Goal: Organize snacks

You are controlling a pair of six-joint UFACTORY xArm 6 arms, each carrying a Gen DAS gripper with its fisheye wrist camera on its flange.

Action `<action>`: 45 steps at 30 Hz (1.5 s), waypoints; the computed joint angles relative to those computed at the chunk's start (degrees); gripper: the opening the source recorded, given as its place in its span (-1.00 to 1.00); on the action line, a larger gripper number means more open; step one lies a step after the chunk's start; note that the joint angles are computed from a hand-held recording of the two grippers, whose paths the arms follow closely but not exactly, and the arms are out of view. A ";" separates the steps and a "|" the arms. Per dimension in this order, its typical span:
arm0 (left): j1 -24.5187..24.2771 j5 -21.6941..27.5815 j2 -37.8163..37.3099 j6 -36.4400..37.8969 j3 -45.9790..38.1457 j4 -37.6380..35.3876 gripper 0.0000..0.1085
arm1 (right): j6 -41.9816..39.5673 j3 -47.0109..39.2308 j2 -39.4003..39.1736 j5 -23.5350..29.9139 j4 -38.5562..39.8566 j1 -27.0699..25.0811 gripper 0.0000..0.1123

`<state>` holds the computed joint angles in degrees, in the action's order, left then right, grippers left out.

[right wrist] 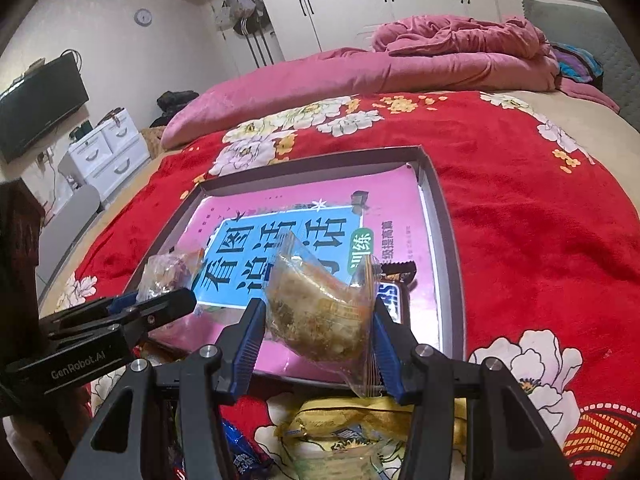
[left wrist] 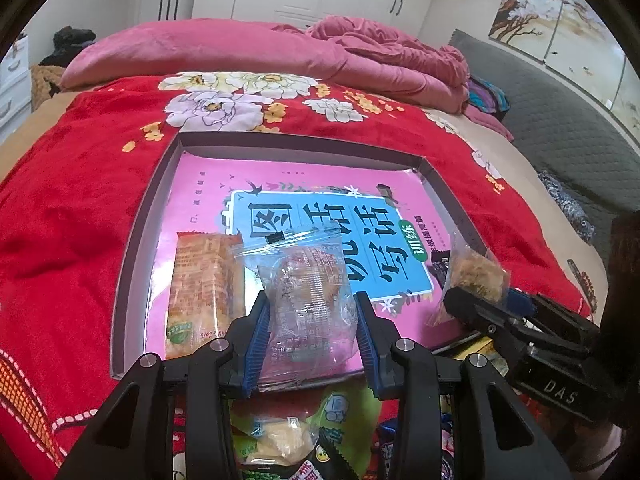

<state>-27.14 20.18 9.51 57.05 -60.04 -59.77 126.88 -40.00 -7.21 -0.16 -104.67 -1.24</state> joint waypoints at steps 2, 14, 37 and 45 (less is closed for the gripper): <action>-0.03 0.03 0.22 -0.12 -0.21 0.08 -0.23 | -1.20 -0.13 0.44 -0.20 0.87 0.17 -0.07; -0.50 -0.31 2.40 -1.31 -1.94 1.64 -0.23 | -13.47 0.76 2.07 -0.81 12.05 0.37 -0.07; -1.02 2.04 5.69 -5.07 -4.59 6.85 -0.23 | -25.00 3.48 0.74 2.86 24.56 1.45 -0.07; -1.29 2.12 5.78 -5.08 -4.53 7.49 -0.23 | -26.57 3.99 0.36 3.61 26.39 1.61 -0.07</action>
<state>-28.42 22.30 15.29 51.98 -64.57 -52.28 100.31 -36.01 -6.86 3.46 -78.28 0.37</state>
